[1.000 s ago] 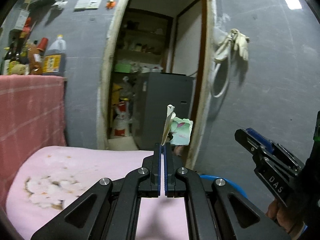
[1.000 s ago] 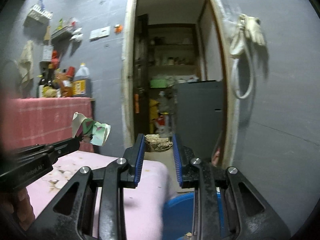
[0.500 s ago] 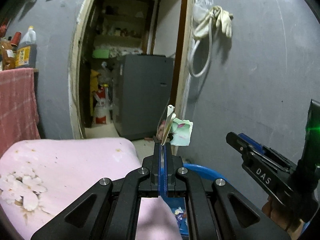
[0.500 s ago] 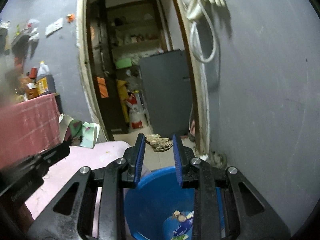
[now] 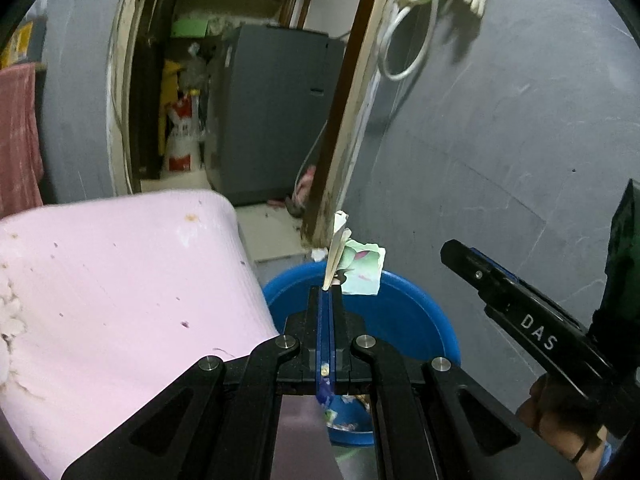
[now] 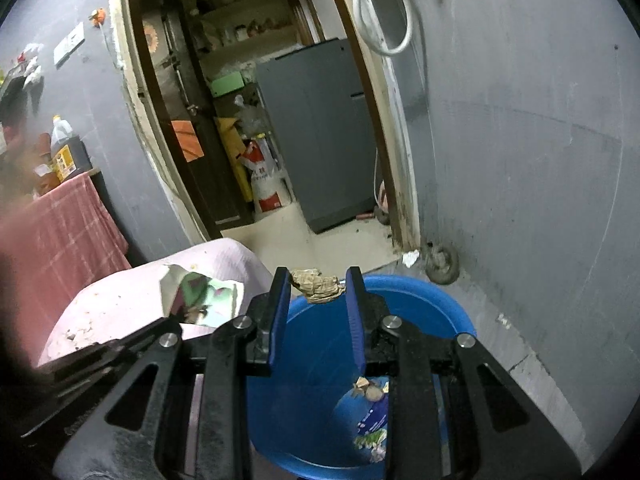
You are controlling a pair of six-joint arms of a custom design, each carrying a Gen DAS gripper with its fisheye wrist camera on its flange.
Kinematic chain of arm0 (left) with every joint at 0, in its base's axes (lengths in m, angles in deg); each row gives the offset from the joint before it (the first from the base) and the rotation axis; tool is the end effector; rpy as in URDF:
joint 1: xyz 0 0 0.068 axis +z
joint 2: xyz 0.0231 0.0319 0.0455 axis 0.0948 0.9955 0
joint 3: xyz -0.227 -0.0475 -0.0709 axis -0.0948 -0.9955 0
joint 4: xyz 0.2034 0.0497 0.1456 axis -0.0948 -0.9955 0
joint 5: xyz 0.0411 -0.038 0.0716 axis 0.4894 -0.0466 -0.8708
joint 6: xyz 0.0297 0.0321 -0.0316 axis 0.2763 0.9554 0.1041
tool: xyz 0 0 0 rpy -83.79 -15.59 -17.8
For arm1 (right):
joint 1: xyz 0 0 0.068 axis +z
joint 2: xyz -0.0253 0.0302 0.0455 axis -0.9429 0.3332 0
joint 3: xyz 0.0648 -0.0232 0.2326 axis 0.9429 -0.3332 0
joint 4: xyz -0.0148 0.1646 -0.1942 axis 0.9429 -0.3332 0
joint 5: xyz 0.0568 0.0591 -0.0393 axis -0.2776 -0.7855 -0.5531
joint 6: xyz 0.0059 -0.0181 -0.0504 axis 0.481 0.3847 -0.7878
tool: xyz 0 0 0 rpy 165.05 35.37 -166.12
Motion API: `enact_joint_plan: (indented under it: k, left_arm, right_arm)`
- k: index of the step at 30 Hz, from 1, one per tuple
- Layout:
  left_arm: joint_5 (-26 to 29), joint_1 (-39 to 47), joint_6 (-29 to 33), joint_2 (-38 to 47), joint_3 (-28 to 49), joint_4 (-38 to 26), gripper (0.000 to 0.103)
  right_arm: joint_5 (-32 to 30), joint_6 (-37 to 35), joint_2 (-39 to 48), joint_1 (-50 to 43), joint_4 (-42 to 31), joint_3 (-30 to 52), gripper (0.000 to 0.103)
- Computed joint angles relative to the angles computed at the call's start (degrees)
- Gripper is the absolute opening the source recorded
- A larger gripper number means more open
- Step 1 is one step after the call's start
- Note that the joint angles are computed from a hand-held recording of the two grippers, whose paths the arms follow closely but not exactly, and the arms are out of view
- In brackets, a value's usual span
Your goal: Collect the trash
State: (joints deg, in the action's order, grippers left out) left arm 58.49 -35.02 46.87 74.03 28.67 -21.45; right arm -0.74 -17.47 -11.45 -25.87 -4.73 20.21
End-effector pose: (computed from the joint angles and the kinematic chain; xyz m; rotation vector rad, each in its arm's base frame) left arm 0.1741 -0.1331 0.2032 0.0180 2.1988 -0.3205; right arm 0.2192 0.2011 0.2019 -0.0974 2.0868 0.4559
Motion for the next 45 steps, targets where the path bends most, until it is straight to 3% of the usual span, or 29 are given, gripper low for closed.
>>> enact_joint_plan:
  k: [9, 12, 18, 22, 24, 30, 34, 39, 41, 45]
  left_arm:
    - [6.62, 3.81, -1.18, 10.55, 2.88, 1.1, 0.001]
    - [11.08, 6.8, -1.15, 13.52, 3.83, 0.43, 0.003]
    - [12.72, 8.95, -1.51, 10.37, 1.61, -0.49, 0.009]
    - [11.45, 8.68, -1.36, 6.76, -0.22, -0.1, 0.023]
    - [8.66, 6.82, -2.96, 4.38, -0.6, -1.01, 0.03]
    - [6.05, 7.53, -2.79, -2.27, -1.58, -4.75, 0.034]
    - [3.45, 8.41, -2.29, -9.04, -3.72, -7.31, 0.048]
    - [-1.21, 7.63, -3.02, -17.12, -5.02, -12.28, 0.066]
    - [-3.93, 7.0, -3.72, -20.14, -5.48, -14.16, 0.082]
    - [-11.36, 3.59, -5.47, -27.57, -6.66, -18.86, 0.089]
  right_arm:
    - [-4.63, 2.09, 3.71, -2.84, -1.93, 1.95, 0.028]
    - [-5.8, 2.88, 4.79, -3.58, -1.95, 2.38, 0.029]
    - [-5.98, 3.11, 5.66, -3.63, -2.28, 2.78, 0.029]
    - [-6.33, 3.46, 6.13, -4.04, -2.24, 2.89, 0.03]
    - [-6.29, 3.58, 6.14, -4.07, -2.21, 2.83, 0.037]
    - [-5.22, 3.5, 4.88, -3.71, -1.1, 1.59, 0.05]
    - [-2.96, 2.85, 3.22, -2.37, 0.16, 0.4, 0.061]
    - [0.55, 1.01, 0.49, -0.03, 3.1, -1.77, 0.083]
    - [1.88, 0.37, -0.48, 0.91, 4.09, -2.45, 0.09]
    - [4.4, -0.86, -3.49, 3.25, 6.5, -4.66, 0.1]
